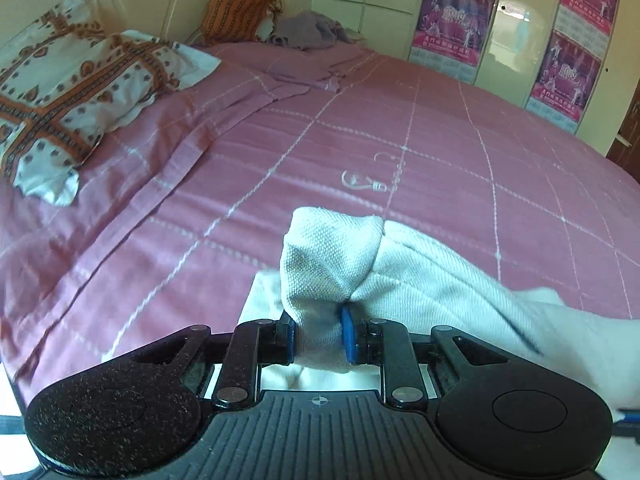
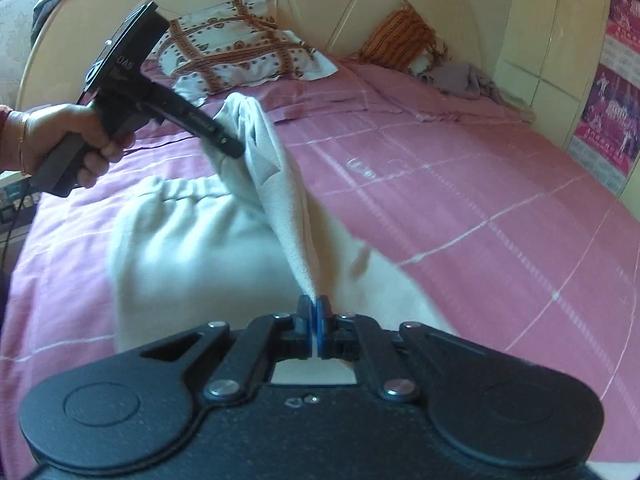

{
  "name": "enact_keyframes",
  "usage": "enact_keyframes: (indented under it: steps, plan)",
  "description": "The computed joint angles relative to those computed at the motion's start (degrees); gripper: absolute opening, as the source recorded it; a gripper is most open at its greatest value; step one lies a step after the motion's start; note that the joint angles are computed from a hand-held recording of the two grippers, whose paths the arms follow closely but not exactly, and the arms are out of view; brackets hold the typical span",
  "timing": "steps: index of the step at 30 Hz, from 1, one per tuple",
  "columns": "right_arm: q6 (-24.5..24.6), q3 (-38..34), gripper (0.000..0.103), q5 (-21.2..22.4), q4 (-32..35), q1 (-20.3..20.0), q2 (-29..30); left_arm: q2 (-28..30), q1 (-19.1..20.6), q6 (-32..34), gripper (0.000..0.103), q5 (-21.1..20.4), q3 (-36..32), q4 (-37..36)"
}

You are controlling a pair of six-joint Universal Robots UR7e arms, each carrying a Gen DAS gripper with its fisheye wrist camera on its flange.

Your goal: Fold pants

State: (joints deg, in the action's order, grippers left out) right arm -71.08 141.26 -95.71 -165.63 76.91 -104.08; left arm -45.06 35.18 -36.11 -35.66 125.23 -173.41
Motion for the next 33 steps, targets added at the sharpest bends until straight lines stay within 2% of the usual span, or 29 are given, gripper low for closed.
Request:
enact_keyframes:
  steps: [2,4,5,6,7,8,9,11,13,16,18,19,20,21,22,23,24,30,31,33]
  plan:
    - [1.9,5.8,0.002,-0.7,-3.0,-2.2,-2.1,-1.9,-1.3,-7.5,0.027,-0.7,2.3,7.2]
    - [4.4,9.4,0.009,-6.0,-10.3,-2.8,1.9,-3.9,-2.5,-14.7,0.031,-1.8,3.4,14.9]
    - [6.4,10.7,0.013,-7.0,-13.1,-3.4,3.1,-5.5,-3.4,-17.8,0.038,-2.5,4.1,18.3]
    - [8.4,11.6,0.017,-5.7,-13.6,-4.2,1.9,-7.2,-4.1,-20.0,0.055,-3.7,5.0,20.1]
    - [10.9,11.8,0.019,-4.0,-11.6,-4.9,-0.3,-8.9,-5.0,-22.2,0.067,-4.8,6.3,20.7]
    - [14.2,11.8,0.02,-1.9,-9.0,-5.8,-3.5,-10.8,-6.1,-25.0,0.087,-5.2,7.6,21.8]
    - [16.6,11.9,0.026,0.6,-6.4,-7.2,-6.7,-12.3,-7.3,-27.9,0.094,-5.2,8.9,22.5]
    - [20.2,11.6,0.033,2.1,-2.8,-9.2,-10.5,-15.0,-8.6,-31.8,0.095,-6.9,11.6,20.6]
    - [23.7,11.3,0.036,3.5,-0.1,-12.7,-13.2,-16.4,-8.7,-35.3,0.095,-9.9,13.7,15.9]
    - [31.5,10.4,0.042,5.3,3.8,-18.1,-14.6,-14.4,-7.9,-36.2,0.095,-12.3,14.6,7.6]
    - [33.6,10.6,0.041,8.5,6.3,-21.9,-16.7,-11.9,-7.3,-35.2,0.094,-13.1,13.8,4.5]
    - [34.3,10.5,0.042,9.1,6.1,-22.4,-16.8,-10.7,-6.8,-34.8,0.094,-13.3,13.2,3.4]
    - [34.9,10.5,0.043,9.3,5.7,-22.6,-16.7,-9.5,-6.3,-34.4,0.085,-13.5,12.6,2.1]
    - [36.1,11.4,0.043,9.6,5.1,-22.8,-17.5,-8.7,-5.7,-33.8,0.062,-14.0,12.2,0.9]
    - [37.7,11.1,0.043,10.4,5.7,-23.6,-17.7,-7.9,-4.9,-33.4,0.048,-14.7,11.5,0.5]
    - [39.6,10.7,0.042,11.8,6.4,-25.0,-17.9,-7.2,-4.3,-34.1,0.025,-15.0,10.9,0.9]
    - [41.7,10.6,0.037,12.7,5.7,-26.1,-17.5,-6.7,-4.0,-34.9,0.015,-14.9,10.5,1.1]
    - [57.2,11.3,0.019,17.2,-4.0,-30.5,-12.0,-4.9,-4.3,-34.6,0.008,-11.8,9.8,-0.1]
    - [58.4,11.5,0.01,17.0,-5.6,-30.2,-11.3,-5.3,-4.3,-33.7,0.008,-11.4,9.7,-0.8]
    - [56.8,12.7,0.005,18.9,-6.6,-30.4,-12.9,-7.1,-4.8,-30.8,0.008,-9.8,9.9,-1.8]
